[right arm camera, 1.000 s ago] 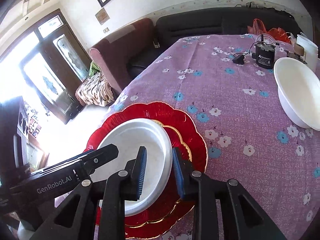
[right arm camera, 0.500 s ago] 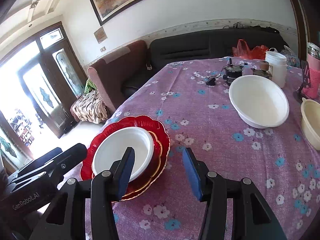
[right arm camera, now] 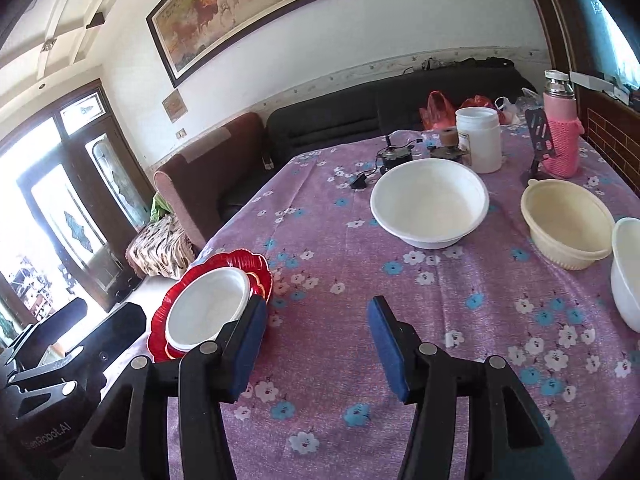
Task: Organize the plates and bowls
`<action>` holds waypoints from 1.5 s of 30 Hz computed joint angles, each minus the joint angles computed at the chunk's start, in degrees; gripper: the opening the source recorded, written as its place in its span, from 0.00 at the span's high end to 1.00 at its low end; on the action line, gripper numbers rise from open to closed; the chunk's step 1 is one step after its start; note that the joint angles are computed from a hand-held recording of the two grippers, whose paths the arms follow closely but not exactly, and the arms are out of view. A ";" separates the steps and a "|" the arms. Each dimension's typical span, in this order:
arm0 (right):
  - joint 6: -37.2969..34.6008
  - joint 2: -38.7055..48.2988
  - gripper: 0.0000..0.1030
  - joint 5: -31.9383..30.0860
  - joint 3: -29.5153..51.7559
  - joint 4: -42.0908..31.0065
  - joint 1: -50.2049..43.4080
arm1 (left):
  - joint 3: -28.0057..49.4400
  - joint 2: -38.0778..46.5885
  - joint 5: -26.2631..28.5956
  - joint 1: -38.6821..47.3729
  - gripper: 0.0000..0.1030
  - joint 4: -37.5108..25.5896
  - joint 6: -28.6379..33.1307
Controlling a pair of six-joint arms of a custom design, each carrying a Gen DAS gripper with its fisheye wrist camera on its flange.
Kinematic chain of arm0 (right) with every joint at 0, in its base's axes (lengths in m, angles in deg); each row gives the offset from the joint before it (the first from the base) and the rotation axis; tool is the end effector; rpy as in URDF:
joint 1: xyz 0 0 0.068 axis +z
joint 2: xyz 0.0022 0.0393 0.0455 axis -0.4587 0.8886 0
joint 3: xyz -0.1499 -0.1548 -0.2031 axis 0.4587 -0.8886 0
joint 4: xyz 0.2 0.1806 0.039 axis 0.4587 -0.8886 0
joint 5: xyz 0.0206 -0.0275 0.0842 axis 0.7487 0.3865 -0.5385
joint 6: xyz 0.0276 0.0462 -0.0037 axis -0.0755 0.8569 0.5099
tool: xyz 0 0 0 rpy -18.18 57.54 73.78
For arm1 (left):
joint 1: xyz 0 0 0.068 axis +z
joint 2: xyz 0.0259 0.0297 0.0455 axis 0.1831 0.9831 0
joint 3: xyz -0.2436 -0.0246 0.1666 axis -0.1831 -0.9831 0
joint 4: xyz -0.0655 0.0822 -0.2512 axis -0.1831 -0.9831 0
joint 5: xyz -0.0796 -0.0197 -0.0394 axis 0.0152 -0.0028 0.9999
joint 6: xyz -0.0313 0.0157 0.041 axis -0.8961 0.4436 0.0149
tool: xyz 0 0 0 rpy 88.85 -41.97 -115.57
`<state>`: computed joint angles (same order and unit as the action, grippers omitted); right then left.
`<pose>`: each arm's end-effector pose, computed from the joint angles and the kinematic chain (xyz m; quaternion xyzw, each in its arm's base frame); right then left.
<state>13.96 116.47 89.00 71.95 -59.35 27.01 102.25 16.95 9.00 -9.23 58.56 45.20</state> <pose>0.1414 0.1609 0.1575 0.1128 0.8829 0.1166 0.4406 0.1662 -0.0552 0.1758 0.1037 0.8878 -0.0362 0.4469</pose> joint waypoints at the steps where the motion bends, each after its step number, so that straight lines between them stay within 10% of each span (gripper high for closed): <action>1: 0.25 -1.73 0.43 0.45 -0.64 -1.09 -0.01 | 0.15 -0.02 -1.10 -1.22 0.05 -0.29 -0.45; 14: -7.15 -24.69 0.42 3.18 1.36 -22.33 -8.02 | 3.45 4.54 -8.27 -10.74 0.05 -0.26 -2.64; 24: -24.40 -35.18 0.36 -7.15 10.29 -29.35 -31.39 | 13.80 11.86 5.98 -2.66 0.05 -2.53 -0.91; 35: -16.13 -10.10 0.34 -33.43 -1.52 2.10 -47.23 | 25.10 31.20 9.76 -2.51 0.05 1.24 -5.61; 45: -12.78 21.36 0.34 -37.44 1.48 23.14 -51.11 | 40.05 53.15 17.19 -2.16 0.05 -1.34 -10.74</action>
